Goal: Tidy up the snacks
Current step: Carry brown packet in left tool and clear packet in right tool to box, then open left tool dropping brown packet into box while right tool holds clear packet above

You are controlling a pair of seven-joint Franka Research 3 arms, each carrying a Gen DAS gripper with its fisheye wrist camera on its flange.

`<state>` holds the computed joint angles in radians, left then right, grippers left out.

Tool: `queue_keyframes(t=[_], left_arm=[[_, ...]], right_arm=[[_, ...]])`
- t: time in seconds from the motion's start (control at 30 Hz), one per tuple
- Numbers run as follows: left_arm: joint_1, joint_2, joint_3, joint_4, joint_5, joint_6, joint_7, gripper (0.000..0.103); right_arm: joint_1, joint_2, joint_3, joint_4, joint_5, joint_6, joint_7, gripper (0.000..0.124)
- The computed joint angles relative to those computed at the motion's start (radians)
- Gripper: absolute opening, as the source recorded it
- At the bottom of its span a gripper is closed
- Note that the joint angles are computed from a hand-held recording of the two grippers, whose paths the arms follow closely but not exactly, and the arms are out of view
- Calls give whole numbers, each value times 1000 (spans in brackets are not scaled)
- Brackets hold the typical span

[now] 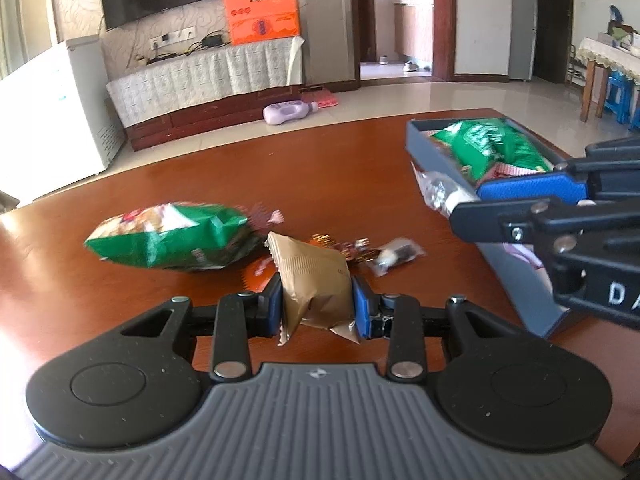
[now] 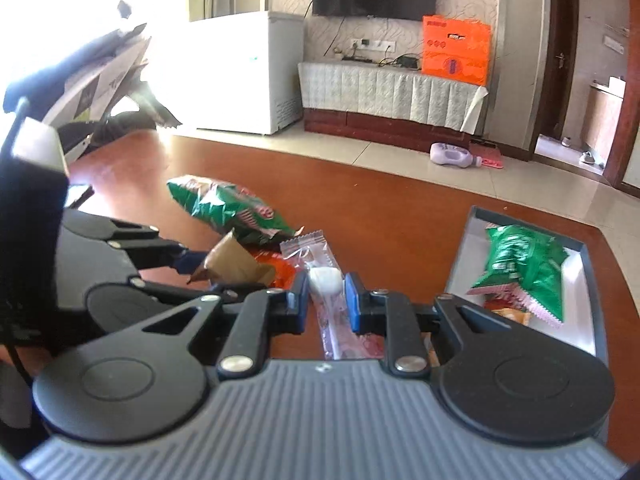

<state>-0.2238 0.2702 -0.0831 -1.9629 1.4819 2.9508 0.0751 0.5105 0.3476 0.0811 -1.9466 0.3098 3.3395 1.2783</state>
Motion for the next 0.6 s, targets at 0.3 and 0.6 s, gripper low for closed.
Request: queue_keyframes(t=[0.3, 0.6], left_arm=[[-57, 79, -15, 113, 38, 6, -2, 40], [-124, 189, 13, 259, -146, -9, 162, 40]], right_arm=[[-125, -78, 76, -112, -26, 66, 26, 23], [-159, -105, 54, -159, -19, 82, 76, 23]])
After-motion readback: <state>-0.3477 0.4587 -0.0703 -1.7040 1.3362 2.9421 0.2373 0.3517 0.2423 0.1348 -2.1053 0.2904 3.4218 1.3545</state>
